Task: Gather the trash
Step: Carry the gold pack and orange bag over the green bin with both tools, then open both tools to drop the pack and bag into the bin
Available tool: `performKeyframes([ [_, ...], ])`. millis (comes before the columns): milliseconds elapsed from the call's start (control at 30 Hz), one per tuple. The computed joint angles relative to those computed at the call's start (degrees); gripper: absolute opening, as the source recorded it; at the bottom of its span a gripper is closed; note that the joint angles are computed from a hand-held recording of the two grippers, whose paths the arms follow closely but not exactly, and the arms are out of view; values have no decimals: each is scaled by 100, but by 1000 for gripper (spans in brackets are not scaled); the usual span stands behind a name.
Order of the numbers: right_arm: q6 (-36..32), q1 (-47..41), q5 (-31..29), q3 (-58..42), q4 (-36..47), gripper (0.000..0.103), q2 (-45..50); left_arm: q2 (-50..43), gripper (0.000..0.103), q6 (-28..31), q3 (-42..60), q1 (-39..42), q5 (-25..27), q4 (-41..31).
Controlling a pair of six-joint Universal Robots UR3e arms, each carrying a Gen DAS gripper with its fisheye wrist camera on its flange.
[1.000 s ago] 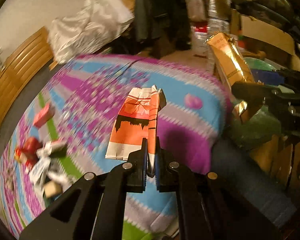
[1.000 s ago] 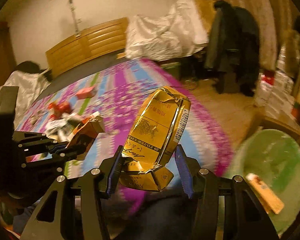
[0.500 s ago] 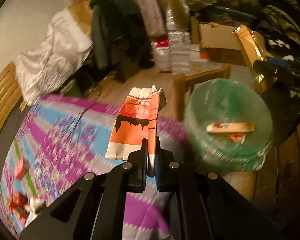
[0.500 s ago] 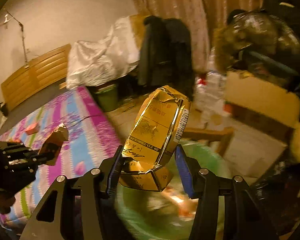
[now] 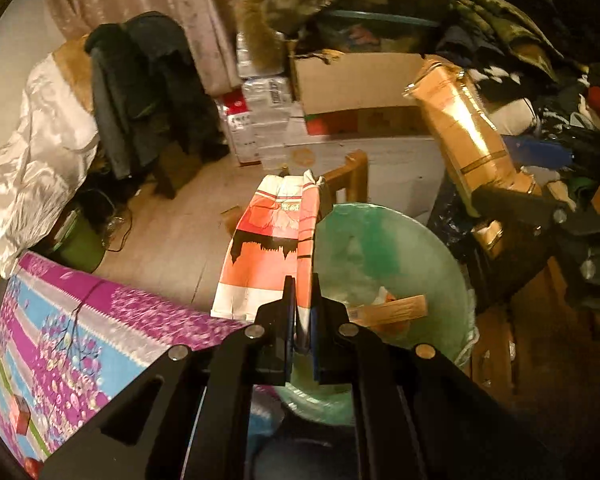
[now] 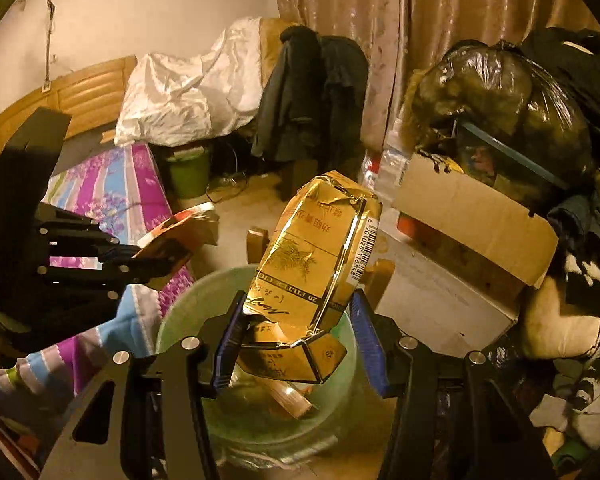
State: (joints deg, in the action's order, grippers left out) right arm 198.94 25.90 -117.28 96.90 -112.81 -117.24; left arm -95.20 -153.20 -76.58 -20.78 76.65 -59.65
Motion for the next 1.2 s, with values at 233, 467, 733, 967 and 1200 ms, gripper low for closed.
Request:
performKeyframes([
  [233, -2, -349, 323, 139, 401, 53, -129, -290, 5, -72, 161, -229, 199, -12],
  [467, -98, -706, 778, 390, 364, 53, -287, -359, 5, -66, 142, -141, 213, -92],
  [733, -301, -1145, 1403, 671, 180, 53, -564, -488, 5, -61, 250, -213, 252, -127],
  [967, -572, -1781, 2205, 966, 99, 63, -946, -535, 8, -35, 297, -163, 88, -195],
  [1200, -514, -2265, 2525, 1350, 46, 72, -1371, -698, 23, -181, 582, 198, -470, -766],
])
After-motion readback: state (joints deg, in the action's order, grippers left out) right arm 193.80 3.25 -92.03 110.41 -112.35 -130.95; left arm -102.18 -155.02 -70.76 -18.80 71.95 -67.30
